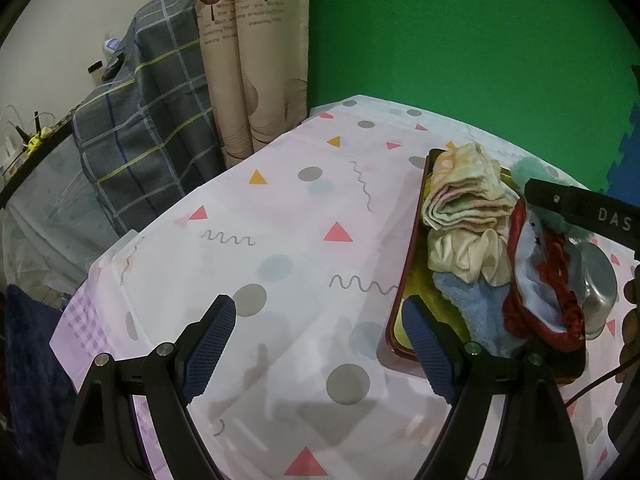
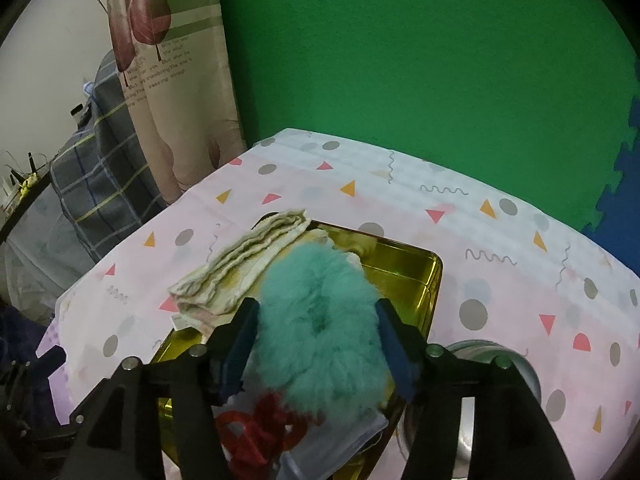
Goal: Organize soft objects
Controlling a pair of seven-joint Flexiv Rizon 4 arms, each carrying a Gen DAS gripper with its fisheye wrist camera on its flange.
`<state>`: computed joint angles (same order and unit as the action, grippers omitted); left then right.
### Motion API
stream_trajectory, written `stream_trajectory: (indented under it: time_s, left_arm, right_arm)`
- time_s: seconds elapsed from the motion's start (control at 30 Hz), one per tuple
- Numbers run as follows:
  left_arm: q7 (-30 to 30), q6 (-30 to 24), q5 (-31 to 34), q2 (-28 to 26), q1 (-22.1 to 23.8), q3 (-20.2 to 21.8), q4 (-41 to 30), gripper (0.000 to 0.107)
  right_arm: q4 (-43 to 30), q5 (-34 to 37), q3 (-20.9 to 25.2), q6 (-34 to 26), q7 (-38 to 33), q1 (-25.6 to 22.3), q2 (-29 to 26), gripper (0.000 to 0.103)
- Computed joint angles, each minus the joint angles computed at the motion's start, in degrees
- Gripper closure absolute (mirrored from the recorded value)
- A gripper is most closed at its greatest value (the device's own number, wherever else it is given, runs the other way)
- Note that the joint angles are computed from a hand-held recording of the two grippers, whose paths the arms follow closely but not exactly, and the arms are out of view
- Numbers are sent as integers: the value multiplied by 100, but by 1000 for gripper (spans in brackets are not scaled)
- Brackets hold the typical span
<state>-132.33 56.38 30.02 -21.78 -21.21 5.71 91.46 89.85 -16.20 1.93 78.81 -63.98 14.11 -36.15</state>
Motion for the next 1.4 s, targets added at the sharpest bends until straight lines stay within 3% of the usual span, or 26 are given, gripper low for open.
stream_trajectory:
  time_s: [0.23, 0.47, 0.63, 0.77, 0.9, 1.03, 1.13, 1.23, 1.4]
  left_arm:
    - [3, 7, -1, -29, -18, 0, -27, 24]
    - [102, 15, -46, -11, -6, -29, -19, 24]
    - [142, 33, -16, -6, -24, -27, -22, 24]
    - [199, 46, -11, -7, -42, -38, -21, 24]
    - [264, 94, -31, -7, -40, -55, -3, 24]
    - [352, 103, -45, -19, -52, -60, -7, 24]
    - [421, 139, -83, -28, -44, -79, 5, 24]
    - [455, 157, -109, -37, -58, -72, 9, 24]
    - [492, 175, -157, -41, -66, -67, 19, 24]
  right_arm:
    - [207, -21, -96, 159, 131, 66, 160, 37]
    - [894, -340, -639, 635, 615, 461, 587, 36]
    - [1705, -849, -1477, 1031, 1334, 1118, 1025, 33]
    - [2486, -1349, -2549, 1489, 1992, 1992, 1385, 31]
    - [3074, -1621, -3704, 1653, 2306, 3013, 1612, 30]
    - [3426, -1502, -4338, 1746, 2163, 3657, 1695, 30]
    - [3517, -1299, -4272, 1715, 1983, 3693, 1741, 30]
    - [3446, -1119, -3797, 1577, 1845, 3350, 1755, 30]
    - [3412, -1324, -3536, 1503, 2014, 3103, 1764, 30]
